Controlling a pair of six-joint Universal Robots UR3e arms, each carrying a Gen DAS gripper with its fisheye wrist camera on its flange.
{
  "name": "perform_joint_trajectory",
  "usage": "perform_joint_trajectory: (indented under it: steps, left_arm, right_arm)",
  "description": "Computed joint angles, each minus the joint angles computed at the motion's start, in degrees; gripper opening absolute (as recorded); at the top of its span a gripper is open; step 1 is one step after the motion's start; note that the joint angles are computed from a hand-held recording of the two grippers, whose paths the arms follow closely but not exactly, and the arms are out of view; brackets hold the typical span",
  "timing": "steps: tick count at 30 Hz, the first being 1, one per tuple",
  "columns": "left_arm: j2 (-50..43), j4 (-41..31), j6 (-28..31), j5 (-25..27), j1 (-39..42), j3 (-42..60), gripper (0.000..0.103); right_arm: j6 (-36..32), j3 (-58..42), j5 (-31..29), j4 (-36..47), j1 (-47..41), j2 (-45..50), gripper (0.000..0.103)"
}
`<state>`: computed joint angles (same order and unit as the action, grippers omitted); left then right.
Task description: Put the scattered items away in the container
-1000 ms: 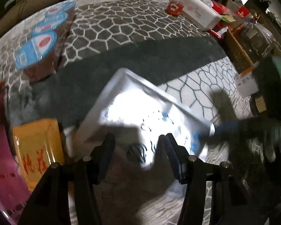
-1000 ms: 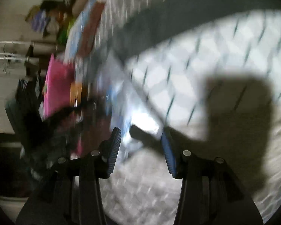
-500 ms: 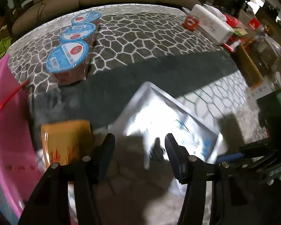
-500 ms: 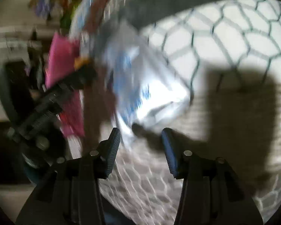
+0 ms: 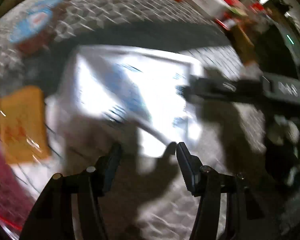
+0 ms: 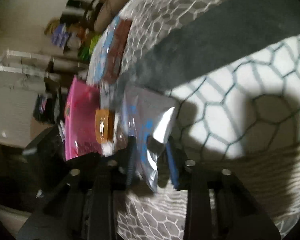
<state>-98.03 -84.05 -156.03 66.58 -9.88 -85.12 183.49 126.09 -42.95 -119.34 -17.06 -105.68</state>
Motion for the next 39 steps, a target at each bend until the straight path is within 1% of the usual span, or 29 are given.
perform_joint_trajectory:
  steps: [1, 2, 3, 5, 6, 7, 8, 9, 12, 14, 16, 18, 19, 21, 22, 23, 24, 27, 29, 30, 31, 32, 34, 35, 37, 39]
  left_arm:
    - [1.1, 0.9, -0.5, 0.9, -0.4, -0.9, 0.056]
    - [2.4, 1.9, -1.1, 2.0, -0.6, -1.8, 0.056]
    - [3.1, 1.9, -1.3, 2.1, -0.2, -2.1, 0.056]
    - [3.8, 1.3, -2.0, 1.4, 1.4, -0.8, 0.056]
    - [4.1, 1.6, -2.4, 1.9, 1.8, -0.5, 0.058]
    - [4.6, 2.3, -2.9, 2.6, 2.4, -0.5, 0.058]
    - [4.7, 2.7, -3.3, 3.2, 2.9, -0.5, 0.058]
    - [4.7, 2.7, -3.5, 3.6, 3.5, -0.4, 0.058]
    - [4.5, 1.3, -3.2, 3.7, 5.9, 0.2, 0.058]
    - [5.8, 1.4, -2.9, 3.8, 7.2, -0.7, 0.058]
    - [7.3, 1.2, -2.7, 3.0, 7.6, -0.9, 0.058]
    - [8.8, 0.9, -2.4, 2.6, 7.3, -1.3, 0.058]
    - [9.5, 0.5, -2.1, 2.2, 6.9, -1.4, 0.058]
    - [10.0, -0.1, -1.9, 1.1, 5.7, -1.2, 0.058]
    - [9.9, 0.4, -2.3, 0.8, 4.8, -1.3, 0.058]
    - [9.5, 1.8, -3.1, 0.1, 4.0, -1.8, 0.058]
    - [9.0, 3.4, -3.7, -1.2, 3.4, -2.5, 0.058]
    - [4.8, 5.6, -5.4, -5.4, 2.9, -2.9, 0.058]
    - [0.2, 8.2, -7.9, -6.5, 2.3, -2.4, 0.056]
    - [-1.3, 8.3, -7.8, -7.0, 2.1, -1.8, 0.053]
    - [-2.2, 8.1, -7.7, -7.1, 1.8, -1.3, 0.046]
    - [-2.6, 8.4, -7.9, -7.0, 1.3, -1.0, 0.043]
    - [-2.0, 10.7, -7.6, -7.1, 0.1, -2.0, 0.023]
    - [-1.7, 12.6, -8.3, -5.7, -1.2, -2.3, 0.019]
    - [-1.8, 15.4, -9.9, -2.1, -3.2, -2.2, 0.007]
    - [-3.7, 15.9, -9.9, -0.9, -3.9, -1.4, 0.004]
  right_arm:
    - [1.8, 0.2, -0.8, -3.0, 1.5, 1.6, 0.050]
    - [5.0, 1.5, -1.6, -8.4, 3.2, 3.3, 0.053]
    - [8.1, 3.1, -2.0, -13.8, 4.2, 4.5, 0.055]
    - [12.3, 7.4, -0.5, -22.5, 3.4, 4.5, 0.053]
    - [13.0, 8.8, -0.4, -25.6, 3.6, 5.0, 0.039]
    - [12.5, 8.6, -0.9, -25.4, 3.9, 5.2, 0.017]
    - [11.6, 8.0, -1.4, -23.6, 3.8, 4.7, 0.010]
    - [10.5, 8.1, -0.3, -22.3, 3.1, 4.1, 0.009]
    - [5.9, 5.6, 2.2, -17.5, 2.7, 3.2, 0.006]
    - [2.5, 1.5, 2.5, -10.3, 3.4, 1.2, 0.006]
    - [-4.1, -3.4, 1.5, 2.8, 2.6, -4.7, 0.005]
    - [-10.7, -8.4, -1.4, 17.2, 0.3, -10.9, 0.005]
    - [-14.0, -10.2, -2.2, 23.9, -1.7, -13.8, 0.005]
    - [-23.9, -12.4, -1.8, 40.0, -8.6, -19.8, 0.006]
    - [-27.5, -11.8, -0.9, 46.0, -12.5, -22.7, 0.006]
    - [-28.5, -11.0, -0.8, 48.3, -14.2, -23.9, 0.006]
    - [-27.7, -9.5, -1.6, 47.9, -14.5, -24.1, 0.006]
    - [-21.6, -6.2, -5.6, 40.4, -11.9, -21.3, 0.007]
    - [-20.4, -4.8, -7.0, 39.1, -12.4, -20.4, 0.007]
    - [-20.3, -4.2, -7.4, 38.3, -12.4, -19.9, 0.007]
    - [-20.0, -3.5, -7.8, 37.3, -12.1, -19.3, 0.007]
    - [-19.7, -3.1, -8.4, 36.5, -11.7, -18.7, 0.007]
    - [-19.0, -2.5, -9.3, 34.7, -10.7, -17.5, 0.007]
    - [-18.8, -2.6, -9.6, 34.3, -10.4, -17.2, 0.007]
    - [-18.9, -2.8, -9.6, 33.9, -10.4, -17.1, 0.007]
    - [-19.5, -3.3, -9.2, 35.0, -11.2, -17.6, 0.007]
